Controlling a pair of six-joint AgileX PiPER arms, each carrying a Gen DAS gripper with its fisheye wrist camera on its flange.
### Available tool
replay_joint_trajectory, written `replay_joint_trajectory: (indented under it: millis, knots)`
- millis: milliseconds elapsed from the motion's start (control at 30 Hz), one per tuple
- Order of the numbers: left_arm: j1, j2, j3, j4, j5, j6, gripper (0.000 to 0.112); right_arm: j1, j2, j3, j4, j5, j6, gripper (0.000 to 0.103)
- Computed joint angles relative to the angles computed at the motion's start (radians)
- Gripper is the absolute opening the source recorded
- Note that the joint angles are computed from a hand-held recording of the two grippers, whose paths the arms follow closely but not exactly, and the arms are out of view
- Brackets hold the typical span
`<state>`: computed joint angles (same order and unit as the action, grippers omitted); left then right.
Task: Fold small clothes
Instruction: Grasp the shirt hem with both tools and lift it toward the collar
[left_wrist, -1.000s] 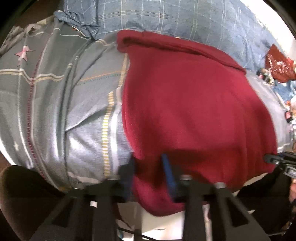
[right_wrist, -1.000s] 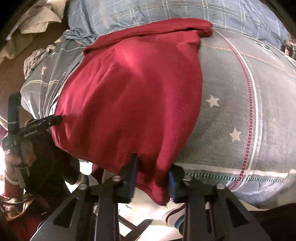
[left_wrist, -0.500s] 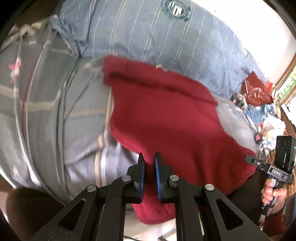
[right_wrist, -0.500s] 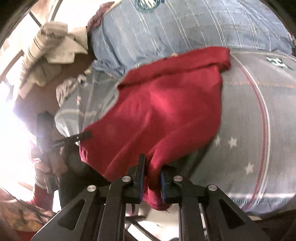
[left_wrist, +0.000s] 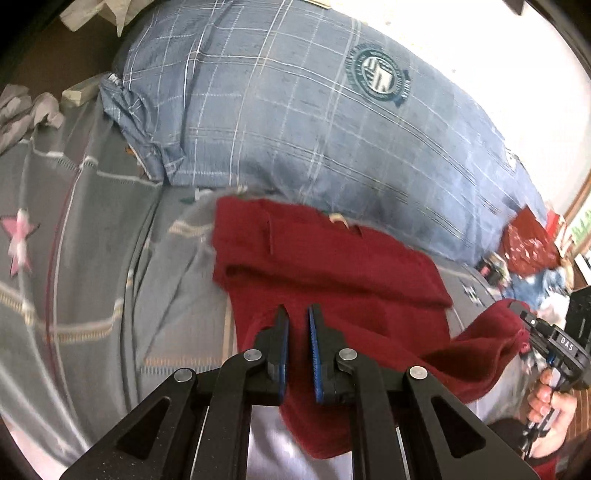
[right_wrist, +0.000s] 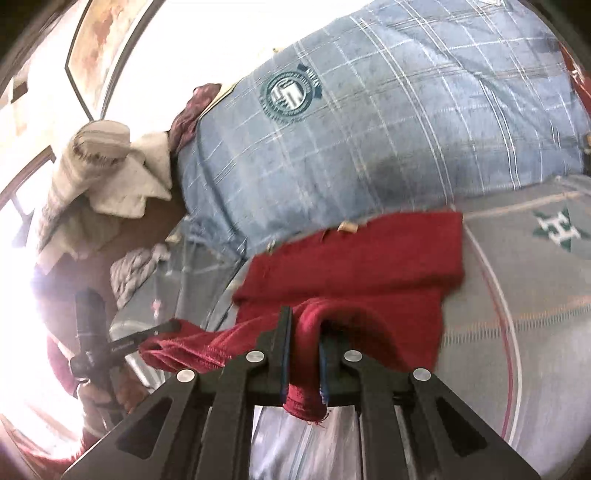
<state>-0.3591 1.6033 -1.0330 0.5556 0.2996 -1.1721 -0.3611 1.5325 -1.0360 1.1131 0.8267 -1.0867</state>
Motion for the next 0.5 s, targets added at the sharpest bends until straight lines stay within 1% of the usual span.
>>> replay_joint_trajectory:
  millis: [33, 67, 167, 200, 267, 333, 400, 500]
  knots:
    - [0.010, 0.028, -0.033, -0.005, 0.005, 0.013, 0.009, 0.025, 0.026, -0.038, -0.013, -0.033, 0.026, 0.010]
    - [0.023, 0.060, -0.073, -0.029, 0.011, 0.041, 0.009, 0.040, 0.050, -0.077, -0.036, -0.049, 0.054, 0.010]
    - [0.071, 0.164, -0.201, -0.170, 0.022, 0.182, 0.009, 0.094, 0.142, -0.202, -0.105, -0.113, 0.150, 0.010]
    - [0.091, 0.206, -0.252, -0.234, 0.030, 0.244, 0.009, 0.104, 0.175, -0.247, -0.130, -0.120, 0.182, 0.010]
    - [0.113, 0.282, -0.349, -0.296, 0.061, 0.306, 0.009, 0.119, 0.242, -0.336, -0.181, -0.131, 0.247, 0.010]
    - [0.132, 0.360, -0.452, -0.328, 0.098, 0.350, 0.009, 0.129, 0.309, -0.427, -0.237, -0.136, 0.318, 0.010]
    - [0.152, 0.449, -0.578, -0.361, 0.148, 0.390, 0.009, 0.150, 0.382, -0.524, -0.324, -0.156, 0.417, 0.010]
    - [0.185, 0.570, -0.742, -0.442, 0.204, 0.462, 0.009, 0.166, 0.500, -0.679, -0.426, -0.127, 0.546, 0.010]
